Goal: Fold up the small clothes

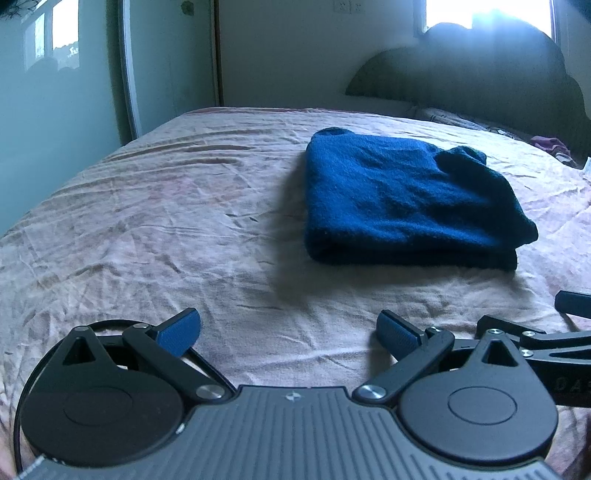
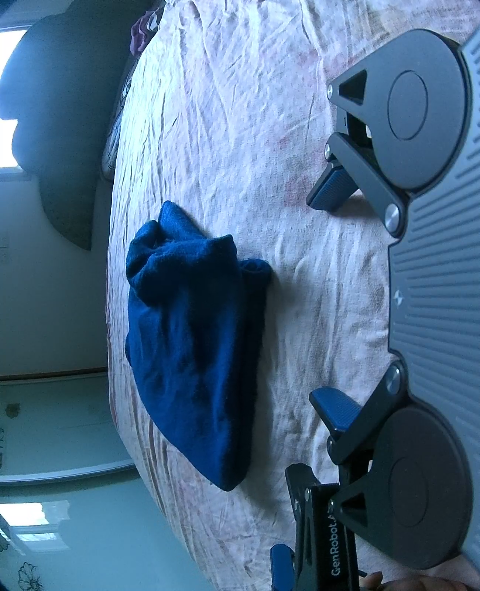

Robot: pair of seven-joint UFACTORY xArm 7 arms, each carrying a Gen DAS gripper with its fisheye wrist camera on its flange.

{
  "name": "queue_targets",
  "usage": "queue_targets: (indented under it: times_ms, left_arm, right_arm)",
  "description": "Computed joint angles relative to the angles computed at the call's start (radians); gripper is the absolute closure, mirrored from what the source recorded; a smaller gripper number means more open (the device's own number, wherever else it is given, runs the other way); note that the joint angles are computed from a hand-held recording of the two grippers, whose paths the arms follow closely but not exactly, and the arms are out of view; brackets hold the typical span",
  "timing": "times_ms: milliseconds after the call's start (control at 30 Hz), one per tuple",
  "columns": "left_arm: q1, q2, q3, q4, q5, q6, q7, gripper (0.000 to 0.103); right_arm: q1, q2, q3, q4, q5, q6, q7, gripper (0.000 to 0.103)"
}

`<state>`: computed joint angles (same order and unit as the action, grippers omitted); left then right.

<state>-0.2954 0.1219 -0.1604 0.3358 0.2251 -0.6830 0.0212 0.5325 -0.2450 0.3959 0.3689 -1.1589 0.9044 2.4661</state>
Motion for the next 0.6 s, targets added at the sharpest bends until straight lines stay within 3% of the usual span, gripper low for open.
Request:
queue_targets:
  times_ms: [600]
  left_arm:
    - [0.001,-0.008,0.001,-0.009,-0.007,-0.008,-0.008,0.0]
  right_arm:
    - [0.024,0.018,0.005,0.02,0.044,0.053,-0.022,0.0]
